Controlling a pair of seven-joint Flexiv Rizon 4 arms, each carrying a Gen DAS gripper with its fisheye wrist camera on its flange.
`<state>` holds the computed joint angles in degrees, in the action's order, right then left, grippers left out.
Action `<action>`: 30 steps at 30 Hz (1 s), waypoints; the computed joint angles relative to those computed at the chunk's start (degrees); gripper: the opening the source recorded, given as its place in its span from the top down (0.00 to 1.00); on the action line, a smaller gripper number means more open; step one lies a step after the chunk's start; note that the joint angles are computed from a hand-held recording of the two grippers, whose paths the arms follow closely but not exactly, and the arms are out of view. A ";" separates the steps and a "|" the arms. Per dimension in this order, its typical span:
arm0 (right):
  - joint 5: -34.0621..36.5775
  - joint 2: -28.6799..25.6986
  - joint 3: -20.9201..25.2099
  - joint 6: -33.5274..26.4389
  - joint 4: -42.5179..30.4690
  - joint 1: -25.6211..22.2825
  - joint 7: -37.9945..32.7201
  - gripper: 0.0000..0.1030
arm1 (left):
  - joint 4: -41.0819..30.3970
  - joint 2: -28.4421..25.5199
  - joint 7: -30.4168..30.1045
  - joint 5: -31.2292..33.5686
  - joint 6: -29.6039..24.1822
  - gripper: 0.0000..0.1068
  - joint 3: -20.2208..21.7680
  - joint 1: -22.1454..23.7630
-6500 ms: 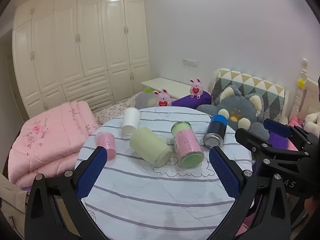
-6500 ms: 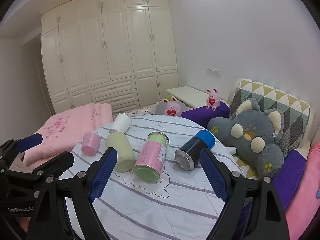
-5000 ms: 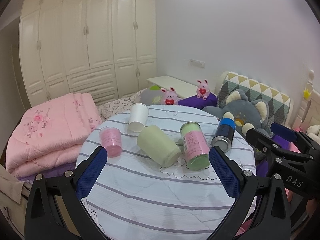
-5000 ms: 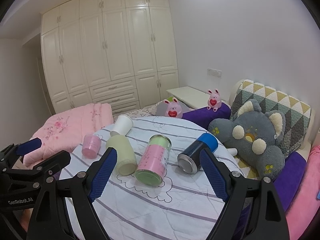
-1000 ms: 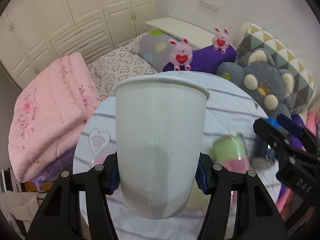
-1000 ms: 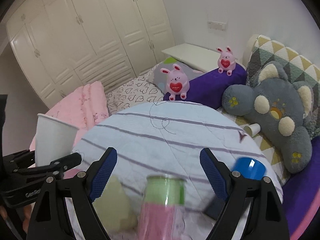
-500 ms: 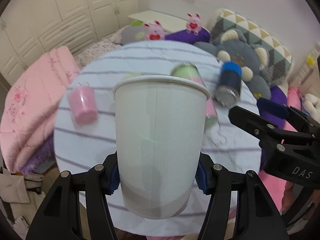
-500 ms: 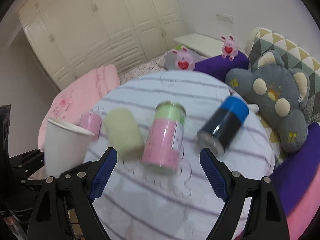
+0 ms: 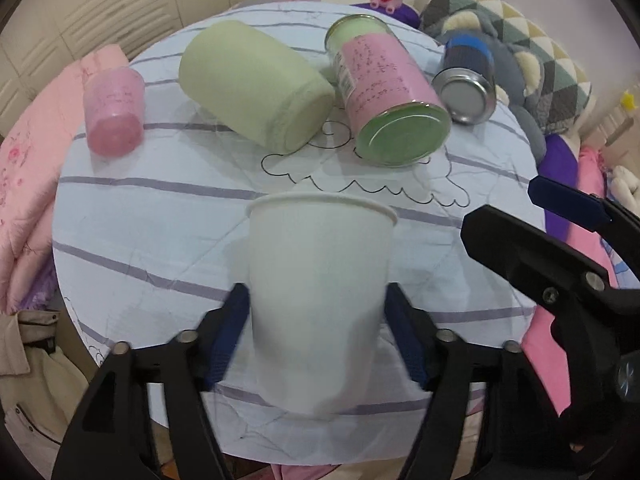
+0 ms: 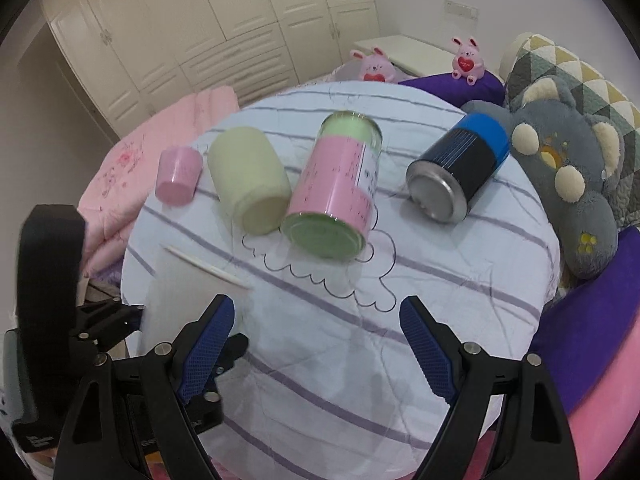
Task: Flip cup upright
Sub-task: 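Grasp the white cup with the right gripper while the left gripper opens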
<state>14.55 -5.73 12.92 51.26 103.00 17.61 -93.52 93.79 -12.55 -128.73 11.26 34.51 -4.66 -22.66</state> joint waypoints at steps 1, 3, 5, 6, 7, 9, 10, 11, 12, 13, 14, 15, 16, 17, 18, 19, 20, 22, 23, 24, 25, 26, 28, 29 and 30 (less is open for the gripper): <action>-0.10 0.01 0.06 0.10 0.15 0.08 0.02 0.16 | 0.13 0.17 -0.13 0.13 0.13 0.23 0.03 -0.05; -0.53 -0.12 0.09 0.00 0.22 0.25 0.17 0.16 | 0.65 0.68 -0.54 0.32 1.01 0.20 0.06 -0.13; -1.02 -0.20 0.13 0.17 0.44 0.42 0.41 0.16 | 1.00 1.17 -0.93 0.60 1.38 0.18 0.10 -0.10; -1.18 -0.22 0.17 0.22 0.50 0.49 0.47 0.16 | 1.20 1.53 -1.27 0.89 1.45 0.18 0.16 -0.10; -1.11 -0.24 0.23 0.18 0.50 0.52 0.40 0.16 | 1.40 1.72 -1.45 1.14 1.62 0.17 0.19 -0.02; -1.48 -0.33 0.28 0.25 0.59 0.69 0.69 0.16 | 1.79 2.27 -1.89 1.58 1.68 0.15 0.15 0.04; -1.58 -0.37 0.27 0.19 0.50 0.72 0.76 0.16 | 2.79 3.24 -1.70 1.65 1.88 0.14 0.33 0.25; -1.61 -0.36 0.32 0.18 0.53 0.77 0.77 0.16 | 2.99 3.61 -2.15 2.12 1.82 0.13 0.27 0.29; -1.78 -0.36 0.34 0.21 0.56 0.83 0.82 0.16 | 3.22 3.91 -2.35 2.32 1.91 0.13 0.16 0.40; -1.93 -0.33 0.34 0.21 0.56 0.85 0.79 0.16 | 3.38 4.18 -2.52 2.48 2.00 0.13 0.04 0.49; -1.95 -0.21 0.39 0.33 0.69 0.87 0.76 0.16 | 3.68 4.58 -2.78 2.76 2.19 0.13 -0.03 0.56; -2.02 -0.17 0.40 0.23 0.67 0.92 0.86 0.16 | 3.93 4.99 -3.03 3.22 2.33 0.12 -0.11 0.59; -2.06 -0.12 0.41 0.18 0.68 0.96 0.95 0.16 | 3.79 5.04 -3.24 3.59 2.20 0.12 -0.28 0.65; -2.16 0.02 0.45 0.34 0.81 1.04 1.17 0.16 | 3.81 5.34 -3.44 4.02 2.07 0.12 -0.38 0.65; -2.25 0.23 0.49 0.54 1.03 1.10 1.30 0.16 | 3.83 5.59 -3.57 4.33 1.98 0.10 -0.50 0.67; -2.33 0.28 0.48 0.55 1.04 1.15 1.34 0.16 | 4.06 6.00 -3.73 4.62 2.00 0.09 -0.55 0.71; -2.22 0.42 0.54 0.65 1.11 1.20 1.38 0.16 | 4.60 6.67 -3.91 4.83 2.30 0.09 -0.57 0.74; -1.97 0.84 0.63 1.08 1.36 1.31 1.46 0.16 | 5.41 7.41 -4.08 4.75 2.95 0.09 -0.81 0.94; -1.66 1.06 0.67 1.14 1.43 1.33 1.36 0.16 | 6.08 8.02 -4.12 4.65 3.33 0.09 -0.87 1.04; -0.52 1.31 0.80 0.97 1.31 1.28 0.83 0.16 | 6.62 8.64 -4.22 4.80 3.43 0.09 -0.96 1.12; 0.48 1.38 0.83 0.47 1.00 1.27 0.44 0.16 | 6.86 9.07 -4.47 5.22 3.32 0.09 -1.15 1.18; 2.05 1.39 0.88 -0.55 0.45 1.19 -0.12 0.16 | 7.08 9.42 -4.65 5.58 3.21 0.09 -1.34 1.25; 5.53 1.04 0.91 -3.21 -1.04 1.03 -1.00 0.16 | 8.13 10.46 -4.83 5.78 3.03 0.09 -1.50 1.50; 6.75 0.84 0.90 -4.13 -1.52 0.99 -1.08 0.16 | 8.67 10.97 -5.18 5.97 2.79 0.09 -1.58 1.66; 8.01 0.53 0.89 -5.19 -2.08 0.94 -1.09 0.16 | 9.12 11.36 -5.36 6.05 2.64 0.09 -1.67 1.85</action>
